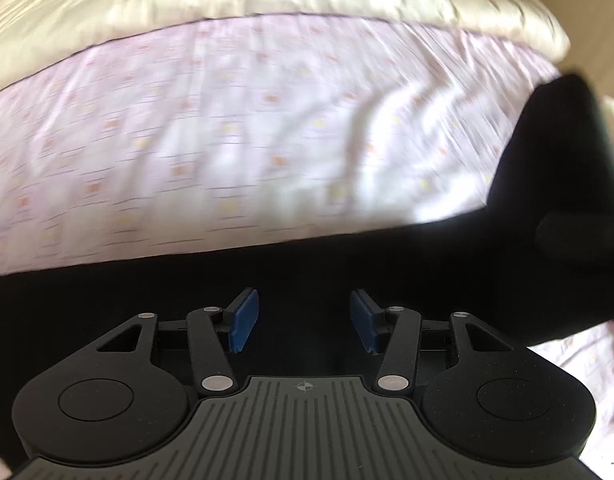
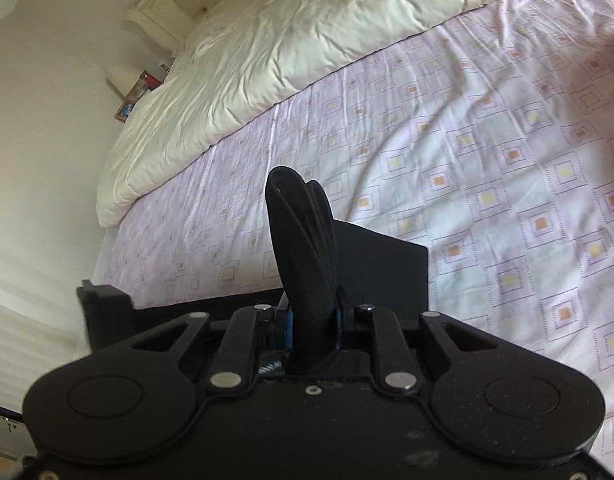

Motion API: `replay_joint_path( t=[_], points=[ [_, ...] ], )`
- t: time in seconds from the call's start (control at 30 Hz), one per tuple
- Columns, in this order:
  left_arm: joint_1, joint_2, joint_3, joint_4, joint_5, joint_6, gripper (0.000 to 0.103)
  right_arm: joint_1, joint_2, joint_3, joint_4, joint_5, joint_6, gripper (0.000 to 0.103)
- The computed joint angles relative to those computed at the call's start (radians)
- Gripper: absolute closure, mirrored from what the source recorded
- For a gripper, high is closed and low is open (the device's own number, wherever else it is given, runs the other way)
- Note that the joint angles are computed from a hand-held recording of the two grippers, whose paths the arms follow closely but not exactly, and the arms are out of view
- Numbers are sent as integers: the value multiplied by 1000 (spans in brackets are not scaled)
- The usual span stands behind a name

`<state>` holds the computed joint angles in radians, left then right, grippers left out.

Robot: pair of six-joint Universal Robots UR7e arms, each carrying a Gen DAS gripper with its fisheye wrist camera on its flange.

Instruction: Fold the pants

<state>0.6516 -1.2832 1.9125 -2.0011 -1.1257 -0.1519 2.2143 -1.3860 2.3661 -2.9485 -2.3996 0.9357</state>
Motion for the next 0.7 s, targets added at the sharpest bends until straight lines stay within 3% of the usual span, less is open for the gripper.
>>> replay_joint_path(
  t=[0.33,0.5,0.57,0.7],
  points=[
    [128,-131,-78,151,92,68,53,-22,352,-249,64,-14,-4,84],
    [174,-158,-101,199,95,64,53,-42,452,-327,135,-32,8,83],
    [186,-168,-106,209,93,67,53,-45,482,-354,172,-51,1,77],
    [193,-181,-111,217,90,61,53,-43,497,-375,151,-24,-82,68]
  ],
)
